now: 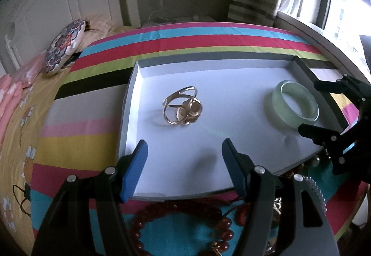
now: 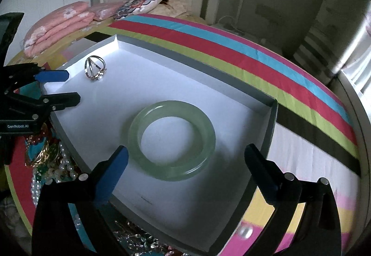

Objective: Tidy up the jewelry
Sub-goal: 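Lift both open grippers out of the tray back toward the jewelry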

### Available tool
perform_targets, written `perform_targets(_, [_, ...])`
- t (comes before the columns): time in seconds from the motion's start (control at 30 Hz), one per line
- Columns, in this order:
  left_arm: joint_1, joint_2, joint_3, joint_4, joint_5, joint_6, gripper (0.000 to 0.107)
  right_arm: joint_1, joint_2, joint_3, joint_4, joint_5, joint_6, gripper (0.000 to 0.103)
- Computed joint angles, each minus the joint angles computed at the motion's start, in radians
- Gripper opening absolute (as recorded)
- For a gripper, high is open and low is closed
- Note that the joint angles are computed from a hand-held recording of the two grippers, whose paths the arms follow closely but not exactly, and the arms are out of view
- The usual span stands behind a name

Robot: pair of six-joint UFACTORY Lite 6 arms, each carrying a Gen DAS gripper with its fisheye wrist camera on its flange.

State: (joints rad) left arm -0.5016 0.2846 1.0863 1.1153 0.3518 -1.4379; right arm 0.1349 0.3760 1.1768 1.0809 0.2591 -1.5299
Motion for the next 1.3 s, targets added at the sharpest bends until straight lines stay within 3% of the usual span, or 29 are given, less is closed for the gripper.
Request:
perform_targets(0.13, [-0.010, -0.066, -0.087, 0.145, -0.029, -0.168, 0.067, 0.027, -0.130, -0.150, 0.387, -0.109, -0.340, 0.097])
perform_targets(0.2, [-0.029, -0.210, -0.217, 0.326, -0.037, -0.378, 0.076, -0.008, -0.253, -0.264, 0.596, -0.037, -0.509, 0.097])
perform_targets(0.27, [-0.087, -0.383, -0.371, 0.512, 0.064, -0.587, 0.091, -0.058, -0.418, -0.422, 0.751, 0.075, -0.658, 0.097])
perform_targets(0.3, [-0.113, -0.465, -0.443, 0.571, 0.112, -0.654, 0.100, -0.071, -0.477, -0.478, 0.765, 0.105, -0.681, 0.097])
perform_targets(0.4, [-0.182, -0.727, -0.628, 0.517, 0.234, -0.618, 0.101, -0.114, -0.662, -0.639, 0.675, 0.168, -0.666, 0.098])
perform_targets(0.57, [-0.278, -0.956, -0.788, 0.336, 0.377, -0.502, 0.101, -0.153, -0.754, -0.776, 0.482, 0.223, -0.527, 0.098])
perform_targets(0.7, [-0.403, -1.023, -0.869, 0.313, 0.462, -0.542, 0.100, -0.027, -0.755, -0.804, 0.473, 0.171, -0.480, 0.077])
perform_targets(0.8, [-0.563, -0.952, -0.857, 0.321, 0.557, -0.613, 0.101, 0.102, -0.761, -0.820, 0.504, 0.099, -0.453, 0.063])
perform_targets(0.9, [-0.624, -0.813, -0.795, 0.370, 0.562, -0.680, 0.101, 0.192, -0.734, -0.815, 0.592, 0.045, -0.510, 0.058])
perform_targets(0.97, [-0.608, -0.766, -0.772, 0.433, 0.477, -0.709, 0.096, 0.224, -0.706, -0.804, 0.704, -0.008, -0.609, 0.057])
perform_targets(1.03, [-0.581, -0.717, -0.742, 0.490, 0.376, -0.701, 0.072, 0.171, -0.707, -0.800, 0.668, 0.032, -0.574, 0.057])
perform_targets(1.07, [-0.583, -0.665, -0.711, 0.501, 0.357, -0.687, 0.066, 0.134, -0.714, -0.797, 0.623, 0.060, -0.534, 0.057])
perform_targets(1.13, [-0.565, -0.610, -0.682, 0.542, 0.300, -0.690, 0.043, 0.048, -0.722, -0.796, 0.568, 0.122, -0.501, 0.057])
perform_targets(1.2, [-0.514, -0.579, -0.664, 0.615, 0.213, -0.723, 0.035, 0.002, -0.722, -0.798, 0.550, 0.159, -0.494, 0.057])
perform_targets(1.3, [-0.496, -0.538, -0.639, 0.656, 0.170, -0.721, 0.035, -0.036, -0.727, -0.803, 0.546, 0.180, -0.502, 0.057])
